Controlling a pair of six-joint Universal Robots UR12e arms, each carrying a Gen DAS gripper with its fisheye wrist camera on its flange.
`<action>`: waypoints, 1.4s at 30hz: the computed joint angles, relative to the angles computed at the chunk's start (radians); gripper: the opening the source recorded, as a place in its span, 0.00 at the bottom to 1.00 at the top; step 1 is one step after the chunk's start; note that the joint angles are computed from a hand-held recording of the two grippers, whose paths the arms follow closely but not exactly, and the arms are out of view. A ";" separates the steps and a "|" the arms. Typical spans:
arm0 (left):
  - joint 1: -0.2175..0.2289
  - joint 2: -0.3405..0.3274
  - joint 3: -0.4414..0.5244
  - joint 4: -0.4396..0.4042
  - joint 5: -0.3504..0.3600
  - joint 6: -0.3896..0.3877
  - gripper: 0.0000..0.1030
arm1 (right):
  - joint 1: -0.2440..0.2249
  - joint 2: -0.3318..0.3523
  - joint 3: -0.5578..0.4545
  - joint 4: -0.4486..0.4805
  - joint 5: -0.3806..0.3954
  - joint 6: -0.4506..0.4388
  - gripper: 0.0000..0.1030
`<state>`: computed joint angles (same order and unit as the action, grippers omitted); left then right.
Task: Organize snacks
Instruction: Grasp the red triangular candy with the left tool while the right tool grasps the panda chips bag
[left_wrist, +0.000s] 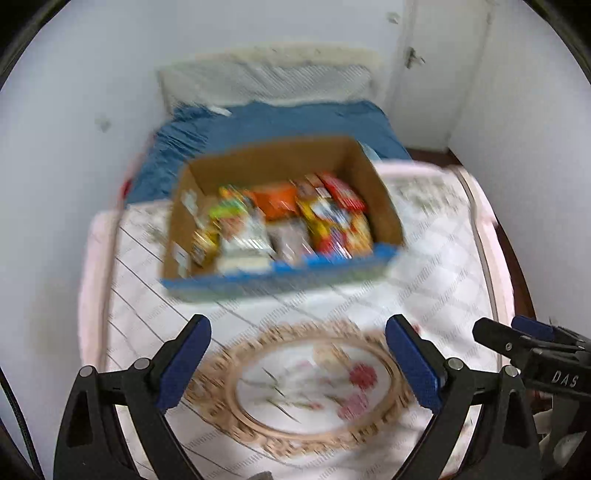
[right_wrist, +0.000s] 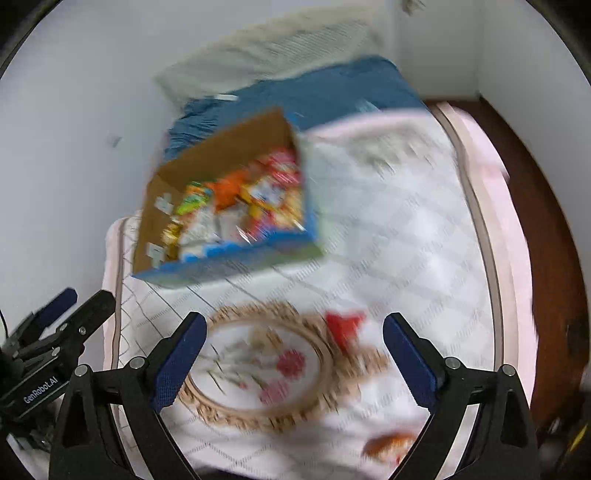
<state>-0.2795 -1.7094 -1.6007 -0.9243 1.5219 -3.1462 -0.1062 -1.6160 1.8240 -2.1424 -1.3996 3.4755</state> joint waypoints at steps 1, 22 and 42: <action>-0.009 -0.001 -0.007 -0.020 -0.007 0.009 0.94 | -0.017 -0.022 0.032 0.011 0.009 0.027 0.96; -0.139 -0.057 -0.038 -0.154 0.043 0.144 0.94 | -0.356 -0.307 0.739 -0.351 0.492 0.892 0.95; -0.121 -0.258 0.199 -0.392 -0.128 0.100 0.94 | -0.221 -0.168 0.427 -0.213 0.181 0.510 0.44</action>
